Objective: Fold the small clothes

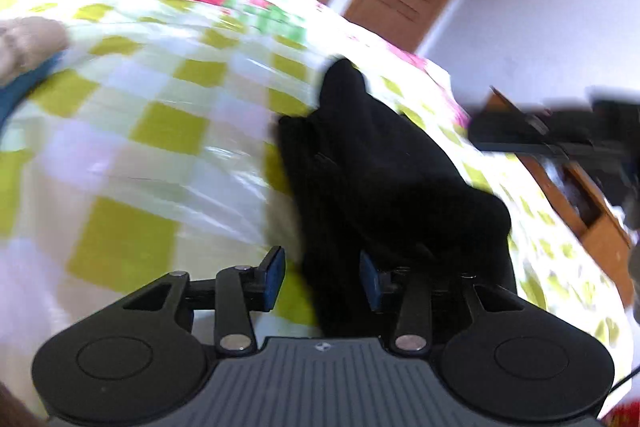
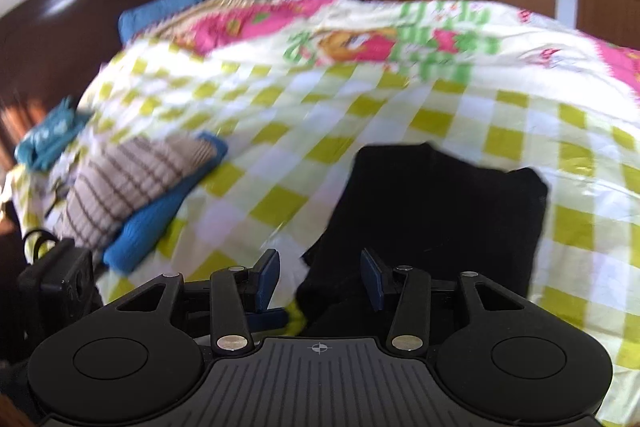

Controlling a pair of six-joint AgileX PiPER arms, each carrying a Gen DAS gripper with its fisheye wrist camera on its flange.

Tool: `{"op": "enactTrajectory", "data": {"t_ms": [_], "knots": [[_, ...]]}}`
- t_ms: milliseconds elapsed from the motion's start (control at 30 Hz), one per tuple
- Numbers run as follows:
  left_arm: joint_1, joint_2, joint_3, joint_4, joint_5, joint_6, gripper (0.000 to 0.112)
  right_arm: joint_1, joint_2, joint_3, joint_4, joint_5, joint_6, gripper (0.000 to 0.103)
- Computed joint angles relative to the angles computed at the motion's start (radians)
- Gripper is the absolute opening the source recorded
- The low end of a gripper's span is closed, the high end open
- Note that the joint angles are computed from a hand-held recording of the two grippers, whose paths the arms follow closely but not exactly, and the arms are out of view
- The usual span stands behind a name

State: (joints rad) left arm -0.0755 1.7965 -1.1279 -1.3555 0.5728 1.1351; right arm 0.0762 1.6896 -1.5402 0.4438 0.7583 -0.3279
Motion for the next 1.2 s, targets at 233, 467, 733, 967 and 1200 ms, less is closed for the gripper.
{"op": "enactTrajectory", "data": {"t_ms": [233,467,733,967,1200], "knots": [[-0.025,-0.023,-0.05,-0.116,-0.092,0.154,0.054,-0.039,-0.097,0.184,-0.085,-0.103,0.058,0.044],[-0.087,0.081,-0.311,0.124,-0.083,-0.004,0.061,0.038,-0.139,0.333,-0.081,-0.213,-0.019,0.044],[-0.109,0.292,-0.505,0.584,-0.088,-0.484,0.066,0.114,-0.015,0.358,-0.063,-0.365,-0.118,0.044],[-0.142,0.203,-0.482,0.607,-0.212,-0.57,0.061,0.093,-0.065,0.414,0.024,-0.397,-0.207,0.044],[-0.239,0.373,-0.674,1.307,-0.165,-1.084,0.061,0.121,-0.055,0.455,0.066,-0.474,-0.289,0.044]]}}
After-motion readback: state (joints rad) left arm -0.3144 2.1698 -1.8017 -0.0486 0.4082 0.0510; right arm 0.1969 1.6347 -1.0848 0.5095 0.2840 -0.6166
